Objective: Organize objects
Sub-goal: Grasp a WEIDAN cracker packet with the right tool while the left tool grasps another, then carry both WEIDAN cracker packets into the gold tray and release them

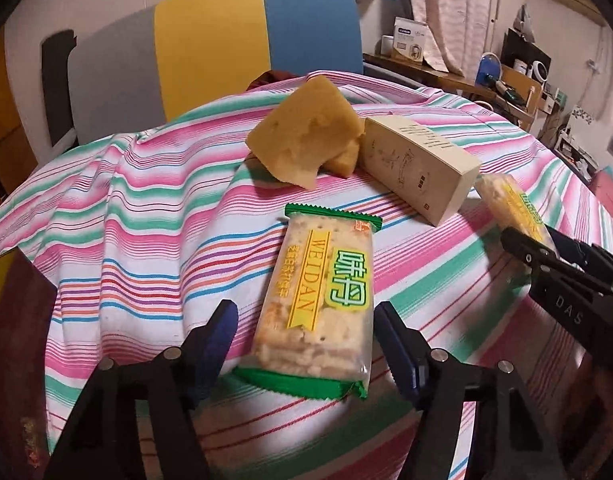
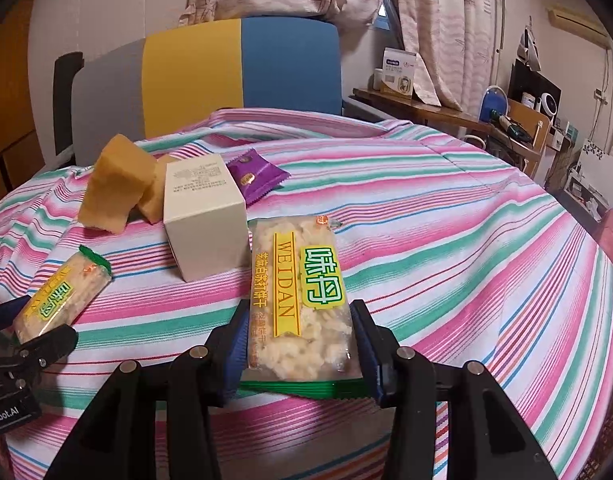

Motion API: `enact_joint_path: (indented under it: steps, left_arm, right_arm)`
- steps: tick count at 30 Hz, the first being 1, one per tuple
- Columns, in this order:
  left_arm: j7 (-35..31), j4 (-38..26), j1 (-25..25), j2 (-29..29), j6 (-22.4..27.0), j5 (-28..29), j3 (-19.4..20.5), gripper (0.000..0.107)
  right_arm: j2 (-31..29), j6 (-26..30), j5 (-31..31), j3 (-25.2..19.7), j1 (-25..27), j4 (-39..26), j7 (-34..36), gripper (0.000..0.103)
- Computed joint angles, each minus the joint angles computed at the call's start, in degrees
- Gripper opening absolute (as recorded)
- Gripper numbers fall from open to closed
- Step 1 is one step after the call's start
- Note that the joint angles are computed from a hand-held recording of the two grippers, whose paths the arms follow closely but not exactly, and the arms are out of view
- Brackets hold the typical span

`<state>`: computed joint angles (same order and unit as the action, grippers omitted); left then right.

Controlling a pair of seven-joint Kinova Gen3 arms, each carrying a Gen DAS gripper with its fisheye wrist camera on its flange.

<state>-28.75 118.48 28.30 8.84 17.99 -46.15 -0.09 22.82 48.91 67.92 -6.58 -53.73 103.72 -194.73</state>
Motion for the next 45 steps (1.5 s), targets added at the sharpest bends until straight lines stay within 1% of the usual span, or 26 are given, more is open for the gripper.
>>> enact_joint_path:
  steps: [1,2,3,4,6,8,13,17,20,22,24,27,30,35,37,41,45]
  left_arm:
    - [1.6,0.5,1.3,-0.6,0.1,-0.9,-1.1,0.06]
    - [3.9,1.3,1.5,-1.2,-0.4,-2.5,-1.4,0.052]
    - [6.0,2.0,1.8,-1.6,-0.7,-3.8,-1.7,0.049]
    - [7.2,2.6,1.1,-2.0,-1.0,-4.5,-1.0,0.049]
    - [7.5,4.1,-0.4,-3.2,-2.2,-4.4,-0.1,0.049]
    - [9.0,5.5,-1.1,-4.5,-1.9,-5.2,0.9,0.049]
    - [13.4,9.8,-4.3,-8.9,-3.9,-6.8,3.7,0.049]
    - [13.7,13.1,-7.1,-13.9,-4.3,-6.9,6.2,0.049]
    - [13.8,14.5,-9.5,-17.5,-3.4,-7.4,8.6,0.049]
    - [13.0,15.9,-11.0,-20.7,-3.2,-7.0,9.7,0.049]
    - [10.8,16.7,-11.6,-23.6,-2.4,-5.1,9.7,0.049]
    - [6.5,17.6,-11.5,-27.1,-1.4,-1.0,7.7,0.049]
    - [2.1,18.3,-11.2,-29.5,-0.2,3.3,4.3,0.049]
    - [-5.8,18.9,-9.2,-32.1,1.6,11.0,-4.7,0.049]
    - [-8.6,19.3,-9.2,-33.0,1.9,13.1,-7.4,0.049]
    - [-13.7,19.1,-9.9,-33.4,3.0,16.6,-11.9,0.049]
    - [-20.0,18.2,-7.9,-31.6,4.1,21.9,-18.8,0.049]
  right_arm:
    - [-0.1,0.0,0.7,0.1,-0.3,0.3,-0.5,0.049]
    - [-0.1,0.0,1.0,0.0,-0.4,0.3,-0.5,0.049]
    - [0.0,0.2,1.1,-0.1,-0.4,0.2,-0.3,0.049]
    - [0.1,0.3,1.0,-0.2,-0.3,-0.1,0.2,0.049]
    - [0.2,0.0,0.9,-0.3,-0.2,-0.3,0.9,0.049]
    - [0.2,-0.3,1.1,-0.2,-0.2,-0.2,1.0,0.049]
    - [-0.2,1.4,3.7,-0.2,-1.5,0.9,-2.3,0.049]
    - [-0.1,3.8,5.5,-0.9,-2.3,1.1,-3.6,0.048]
    - [-0.3,4.6,6.9,-1.5,-2.4,1.6,-4.5,0.048]
    - [-0.4,5.1,7.4,-1.9,-2.5,1.8,-5.0,0.048]
    - [-0.6,5.3,8.2,-2.3,-2.6,2.2,-5.9,0.048]
    - [-0.8,5.9,9.5,-3.0,-2.9,2.9,-7.3,0.048]
    - [-1.1,6.2,9.8,-3.7,-3.1,3.3,-7.9,0.048]
    - [-1.0,6.5,9.3,-4.4,-3.5,2.8,-6.2,0.048]
    - [-1.1,6.6,8.9,-4.6,-3.7,2.6,-5.2,0.048]
    - [-1.8,6.0,8.6,-4.9,-4.2,2.7,-5.6,0.048]
    - [-3.3,4.5,9.5,-5.7,-5.1,4.0,-11.1,0.048]
